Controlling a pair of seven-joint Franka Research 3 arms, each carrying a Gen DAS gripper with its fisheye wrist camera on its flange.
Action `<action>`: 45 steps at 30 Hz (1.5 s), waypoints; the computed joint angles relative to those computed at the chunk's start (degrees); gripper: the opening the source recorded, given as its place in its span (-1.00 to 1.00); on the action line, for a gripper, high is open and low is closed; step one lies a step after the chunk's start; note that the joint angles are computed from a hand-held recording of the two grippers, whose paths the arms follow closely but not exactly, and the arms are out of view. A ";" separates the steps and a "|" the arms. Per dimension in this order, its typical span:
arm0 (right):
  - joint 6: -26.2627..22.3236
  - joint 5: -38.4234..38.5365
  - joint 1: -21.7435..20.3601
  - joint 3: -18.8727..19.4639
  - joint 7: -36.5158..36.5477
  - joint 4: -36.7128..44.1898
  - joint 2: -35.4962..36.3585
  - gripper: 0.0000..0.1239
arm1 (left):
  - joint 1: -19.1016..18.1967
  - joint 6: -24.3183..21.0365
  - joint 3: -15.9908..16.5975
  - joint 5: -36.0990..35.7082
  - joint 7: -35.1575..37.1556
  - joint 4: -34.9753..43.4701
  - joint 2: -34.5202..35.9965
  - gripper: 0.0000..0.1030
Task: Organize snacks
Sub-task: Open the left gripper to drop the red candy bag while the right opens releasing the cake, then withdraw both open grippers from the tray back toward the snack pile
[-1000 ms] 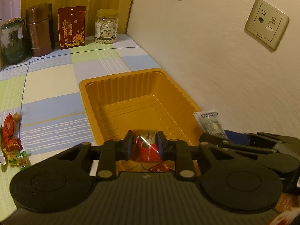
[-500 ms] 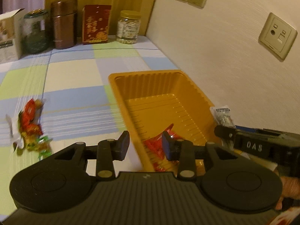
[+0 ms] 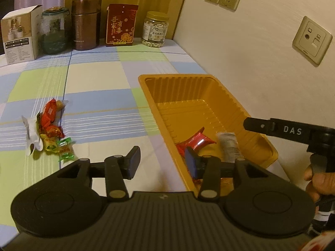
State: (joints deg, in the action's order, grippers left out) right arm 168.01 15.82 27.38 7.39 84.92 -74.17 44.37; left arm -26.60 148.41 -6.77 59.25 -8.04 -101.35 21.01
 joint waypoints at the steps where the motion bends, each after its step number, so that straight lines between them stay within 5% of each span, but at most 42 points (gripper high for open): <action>1: 0.11 0.11 0.08 -0.18 0.25 -1.22 -0.81 -0.09 | -0.14 -0.22 -0.04 -0.01 -0.36 -0.47 -0.35 -0.15; 23: 9.79 0.93 2.64 0.14 4.12 -30.25 -21.21 -0.05 | 0.09 -8.99 -6.92 0.87 -4.66 -12.97 -13.79 0.11; 45: 11.95 -1.26 5.65 2.17 3.68 -37.78 -27.21 -0.04 | 2.87 -15.37 -12.83 -2.26 -8.48 -24.93 -26.10 0.37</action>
